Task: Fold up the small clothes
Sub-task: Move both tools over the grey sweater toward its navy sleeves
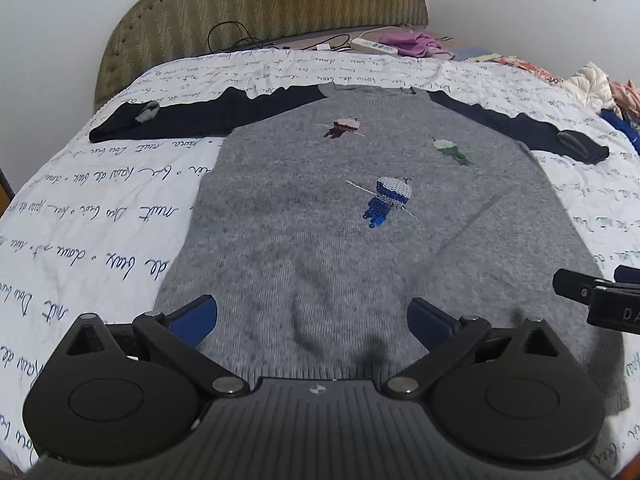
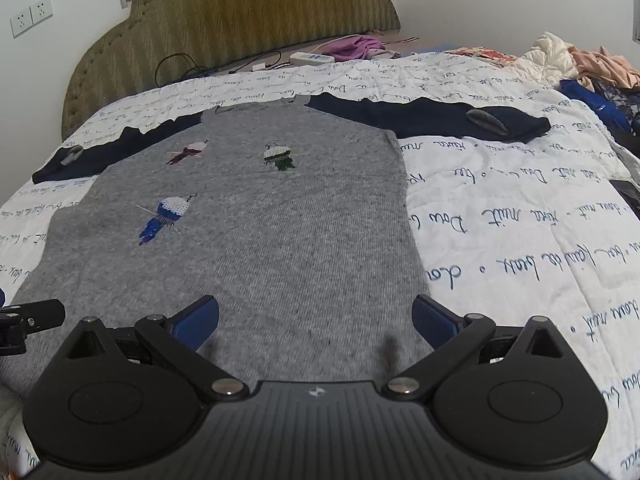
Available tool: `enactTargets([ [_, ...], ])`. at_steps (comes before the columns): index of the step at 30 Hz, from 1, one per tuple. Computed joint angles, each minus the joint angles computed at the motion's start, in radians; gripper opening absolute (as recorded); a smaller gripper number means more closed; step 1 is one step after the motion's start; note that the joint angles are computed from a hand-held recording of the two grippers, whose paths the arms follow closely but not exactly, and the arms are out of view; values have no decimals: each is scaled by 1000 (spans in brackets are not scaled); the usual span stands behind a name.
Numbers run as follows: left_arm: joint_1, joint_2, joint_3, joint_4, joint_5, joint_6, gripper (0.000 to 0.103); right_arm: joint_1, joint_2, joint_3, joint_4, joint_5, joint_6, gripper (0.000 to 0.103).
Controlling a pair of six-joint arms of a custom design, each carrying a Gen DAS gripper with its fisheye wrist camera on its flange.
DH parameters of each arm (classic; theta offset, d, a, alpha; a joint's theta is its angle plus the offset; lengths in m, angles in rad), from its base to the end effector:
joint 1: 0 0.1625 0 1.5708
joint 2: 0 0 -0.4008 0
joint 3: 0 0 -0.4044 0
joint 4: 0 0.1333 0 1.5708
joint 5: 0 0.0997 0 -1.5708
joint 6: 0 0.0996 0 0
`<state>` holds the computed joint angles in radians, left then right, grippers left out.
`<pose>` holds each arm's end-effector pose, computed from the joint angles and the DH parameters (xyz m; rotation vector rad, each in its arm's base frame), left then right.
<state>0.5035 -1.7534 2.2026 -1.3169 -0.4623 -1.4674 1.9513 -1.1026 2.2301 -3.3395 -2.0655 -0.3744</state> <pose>-0.1895 -0.3583 0.2827 0.0474 2.0447 -0.9595 0.2606 -0.4199 0.1442 0.7351 -2.4298 0.8419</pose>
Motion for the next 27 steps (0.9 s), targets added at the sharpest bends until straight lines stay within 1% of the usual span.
enactTargets([
  [2, 18, 12, -4, -22, 12, 31, 103, -4, 12, -15, 3, 3, -7, 103],
  [7, 64, 46, -12, -128, 40, 138, 103, -13, 44, -61, 15, 5, -22, 103],
  [13, 114, 89, -24, -266, 49, 253, 103, -24, 72, -112, 34, 7, -34, 103],
  [17, 143, 117, -34, -324, 60, 304, 103, -27, 95, -143, 44, 10, -41, 103],
  [27, 203, 149, -49, -447, 64, 406, 103, -31, 144, -209, 68, 14, -59, 103],
])
